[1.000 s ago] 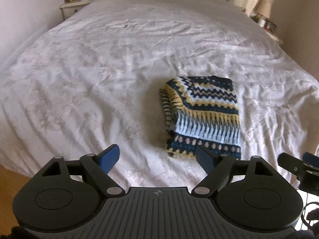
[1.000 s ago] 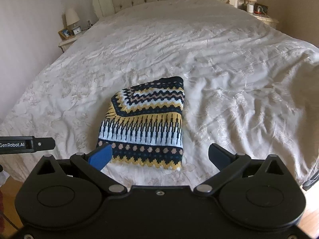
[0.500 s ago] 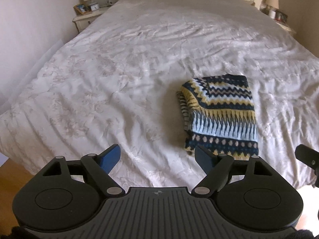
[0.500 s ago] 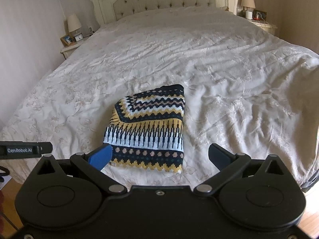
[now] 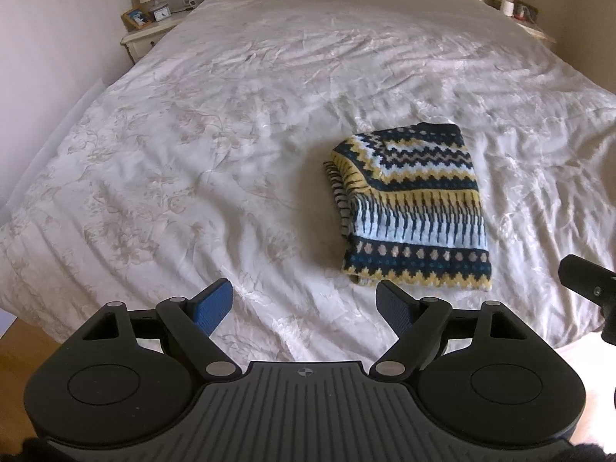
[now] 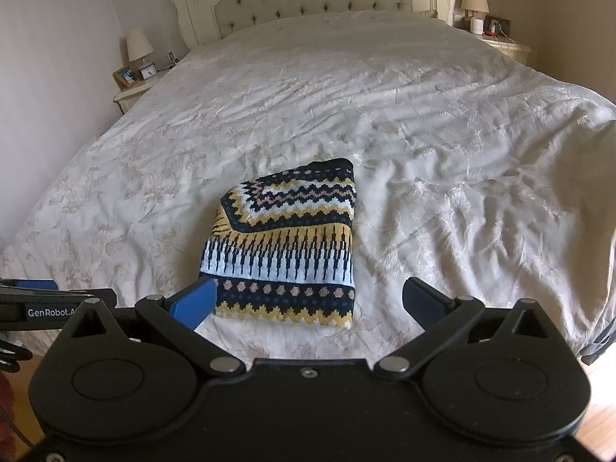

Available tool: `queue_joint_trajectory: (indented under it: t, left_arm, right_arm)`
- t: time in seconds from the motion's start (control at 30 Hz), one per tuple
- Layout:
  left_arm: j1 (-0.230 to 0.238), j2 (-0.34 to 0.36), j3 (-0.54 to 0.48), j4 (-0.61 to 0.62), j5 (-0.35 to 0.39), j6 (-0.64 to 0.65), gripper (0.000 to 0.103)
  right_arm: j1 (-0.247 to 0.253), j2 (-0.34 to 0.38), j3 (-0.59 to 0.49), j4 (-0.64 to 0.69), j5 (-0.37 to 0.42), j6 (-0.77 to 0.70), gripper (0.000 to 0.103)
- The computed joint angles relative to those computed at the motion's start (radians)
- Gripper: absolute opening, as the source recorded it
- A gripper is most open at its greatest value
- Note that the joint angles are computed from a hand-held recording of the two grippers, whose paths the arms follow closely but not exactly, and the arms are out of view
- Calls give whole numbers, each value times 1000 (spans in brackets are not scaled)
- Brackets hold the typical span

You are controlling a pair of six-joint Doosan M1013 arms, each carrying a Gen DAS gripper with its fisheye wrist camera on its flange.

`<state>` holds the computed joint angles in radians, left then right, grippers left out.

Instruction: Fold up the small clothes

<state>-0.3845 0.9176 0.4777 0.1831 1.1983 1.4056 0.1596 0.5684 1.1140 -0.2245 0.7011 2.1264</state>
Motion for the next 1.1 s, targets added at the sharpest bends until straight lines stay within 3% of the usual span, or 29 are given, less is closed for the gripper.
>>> queue_joint_trajectory:
  t: [0.6,1.1]
  left_arm:
    - [4,35,-58,-33,66,21,81]
    - [4,63,-109,-34,102,33,81]
  right_arm:
    - [5,30,-52,-11,98,20,102]
    - [4,37,-60,-5,105,17,102]
